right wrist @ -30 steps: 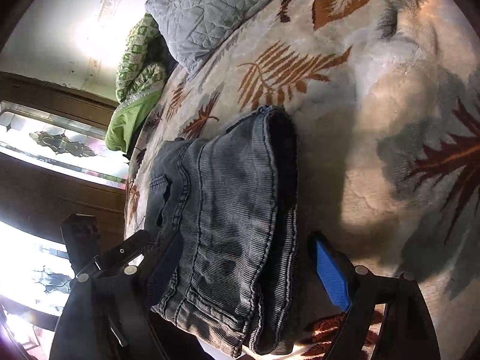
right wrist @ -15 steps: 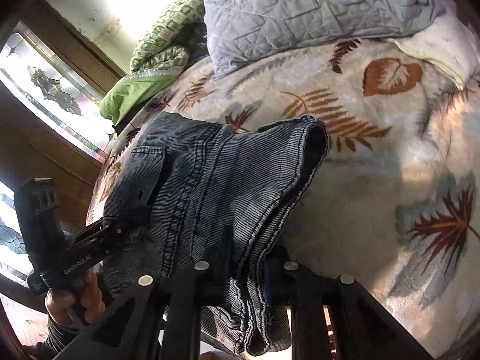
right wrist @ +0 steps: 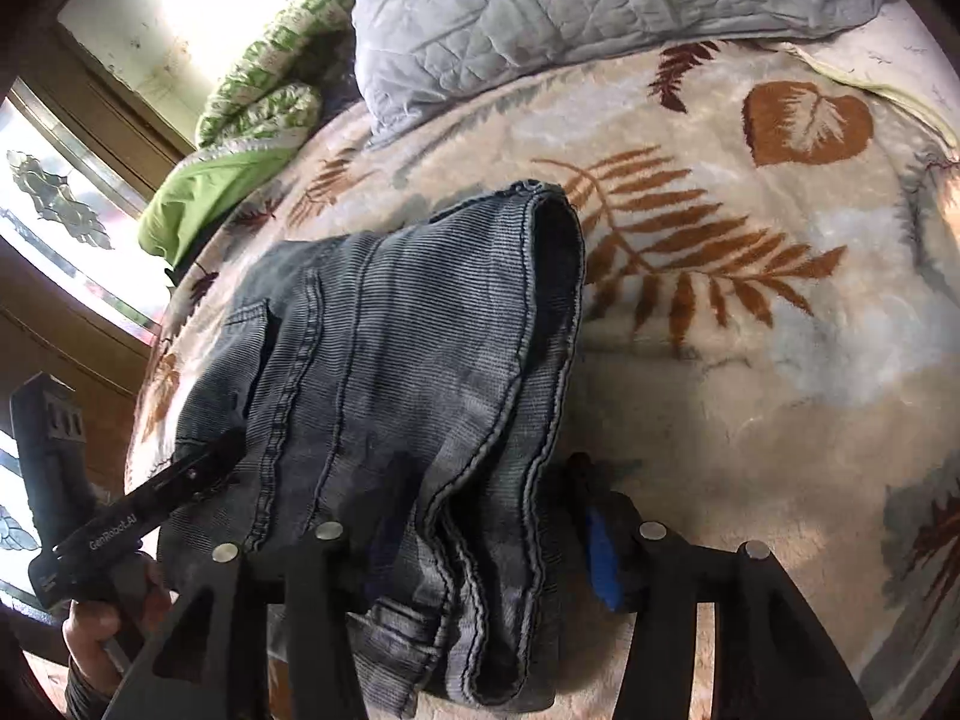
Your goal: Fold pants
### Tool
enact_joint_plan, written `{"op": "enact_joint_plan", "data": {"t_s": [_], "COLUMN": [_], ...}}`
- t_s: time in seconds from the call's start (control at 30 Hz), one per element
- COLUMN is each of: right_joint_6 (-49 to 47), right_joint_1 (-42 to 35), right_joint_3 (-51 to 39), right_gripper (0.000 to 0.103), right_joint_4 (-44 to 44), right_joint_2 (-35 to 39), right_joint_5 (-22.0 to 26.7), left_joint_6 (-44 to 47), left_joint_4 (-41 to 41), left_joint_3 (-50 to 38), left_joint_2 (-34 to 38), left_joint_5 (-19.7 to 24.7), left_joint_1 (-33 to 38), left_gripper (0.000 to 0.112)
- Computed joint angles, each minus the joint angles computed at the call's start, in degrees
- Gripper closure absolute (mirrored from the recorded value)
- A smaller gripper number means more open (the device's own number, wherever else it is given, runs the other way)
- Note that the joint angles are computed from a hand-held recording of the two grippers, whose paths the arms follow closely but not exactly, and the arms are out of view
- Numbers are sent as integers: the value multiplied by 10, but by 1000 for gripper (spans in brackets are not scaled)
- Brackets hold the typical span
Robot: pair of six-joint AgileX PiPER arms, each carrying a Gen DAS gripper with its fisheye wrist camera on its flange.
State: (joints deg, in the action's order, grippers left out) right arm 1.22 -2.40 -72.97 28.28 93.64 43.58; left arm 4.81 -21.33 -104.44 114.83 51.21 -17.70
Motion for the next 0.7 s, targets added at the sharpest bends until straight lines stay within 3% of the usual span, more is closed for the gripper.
{"op": "enact_joint_plan", "data": {"t_s": [0.07, 0.13, 0.2, 0.27, 0.3, 0.37, 0.5, 0.57, 0.7], "right_joint_6": [46, 50, 40, 70, 112, 174, 242, 314, 404], "right_joint_1": [21, 37, 55, 89, 109, 144, 187, 217, 267], "right_joint_3": [10, 39, 60, 79, 77, 67, 61, 73, 111], "right_gripper": [46, 41, 34, 31, 30, 30, 29, 22, 15], "right_joint_4": [-61, -68, -53, -89, -142, -231, -317, -394, -482], "right_joint_2": [-50, -111, -145, -145, -125, -79, -133, -171, -218], "right_joint_5": [-14, -42, -54, -64, -55, -28, -12, -4, 41], "left_joint_6": [34, 78, 40, -10, -14, -23, -79, -107, -237], "left_joint_4": [-14, -23, 54, 137, 144, 133, 188, 210, 343], "left_joint_3": [65, 134, 175, 160, 149, 163, 185, 196, 224], "left_joint_2": [-65, -125, -150, -115, -90, -96, -149, -171, -202], "left_joint_5": [-43, -93, -134, -103, -83, -94, -106, -106, -106], "left_joint_1": [3, -2, -25, -48, -50, -49, -61, -68, -105], "left_gripper": [45, 36, 34, 34, 31, 31, 30, 27, 21]}}
